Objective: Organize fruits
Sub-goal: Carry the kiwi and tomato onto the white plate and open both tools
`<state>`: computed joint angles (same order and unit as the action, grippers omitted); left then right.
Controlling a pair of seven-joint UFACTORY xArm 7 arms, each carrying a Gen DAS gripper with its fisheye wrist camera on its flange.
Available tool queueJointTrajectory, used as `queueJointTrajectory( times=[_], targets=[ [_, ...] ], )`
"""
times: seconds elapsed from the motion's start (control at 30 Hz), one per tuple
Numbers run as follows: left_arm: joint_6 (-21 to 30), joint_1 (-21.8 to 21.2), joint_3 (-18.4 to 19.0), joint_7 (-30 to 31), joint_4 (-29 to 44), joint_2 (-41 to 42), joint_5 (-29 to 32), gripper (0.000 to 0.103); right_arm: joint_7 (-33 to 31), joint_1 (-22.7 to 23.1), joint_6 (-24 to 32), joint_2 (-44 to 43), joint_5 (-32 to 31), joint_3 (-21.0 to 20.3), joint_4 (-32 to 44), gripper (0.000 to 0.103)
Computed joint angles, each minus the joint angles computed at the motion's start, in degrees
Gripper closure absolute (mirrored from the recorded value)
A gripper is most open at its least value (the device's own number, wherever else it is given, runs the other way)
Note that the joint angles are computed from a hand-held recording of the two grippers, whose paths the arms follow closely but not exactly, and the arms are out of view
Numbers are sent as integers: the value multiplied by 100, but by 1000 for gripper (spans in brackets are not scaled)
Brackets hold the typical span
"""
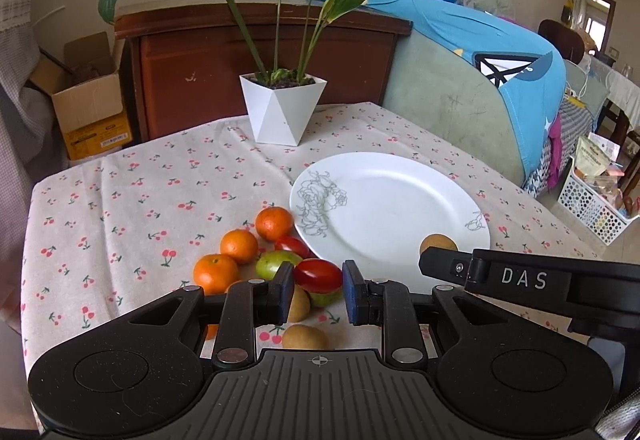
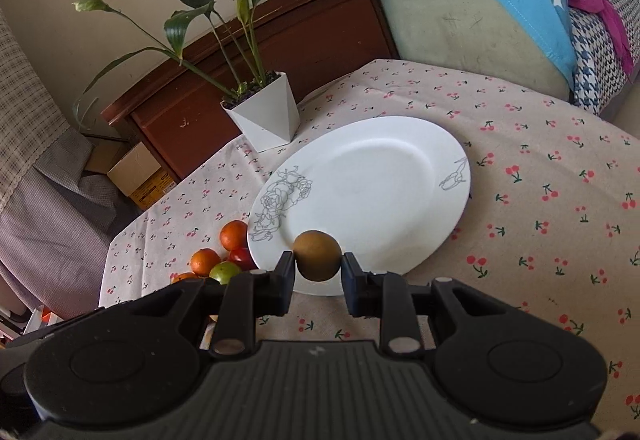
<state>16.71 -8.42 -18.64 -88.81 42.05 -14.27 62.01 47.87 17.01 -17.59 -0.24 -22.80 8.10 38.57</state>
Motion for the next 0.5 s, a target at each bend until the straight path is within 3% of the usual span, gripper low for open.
queueJointTrajectory(
  times=[0.07, 0.3, 0.5],
  targets=[
    [-52, 23, 2, 6, 183, 199, 129, 80, -533, 42, 37, 3, 621, 69, -38, 78],
    [-144, -259, 373, 385, 710, 828, 146, 80, -1045, 115, 132, 126, 1499, 109, 25, 78],
    [-193, -547, 698, 824, 1046, 1234, -248, 80, -316, -197, 156, 243, 788, 199, 112, 78]
  ],
)
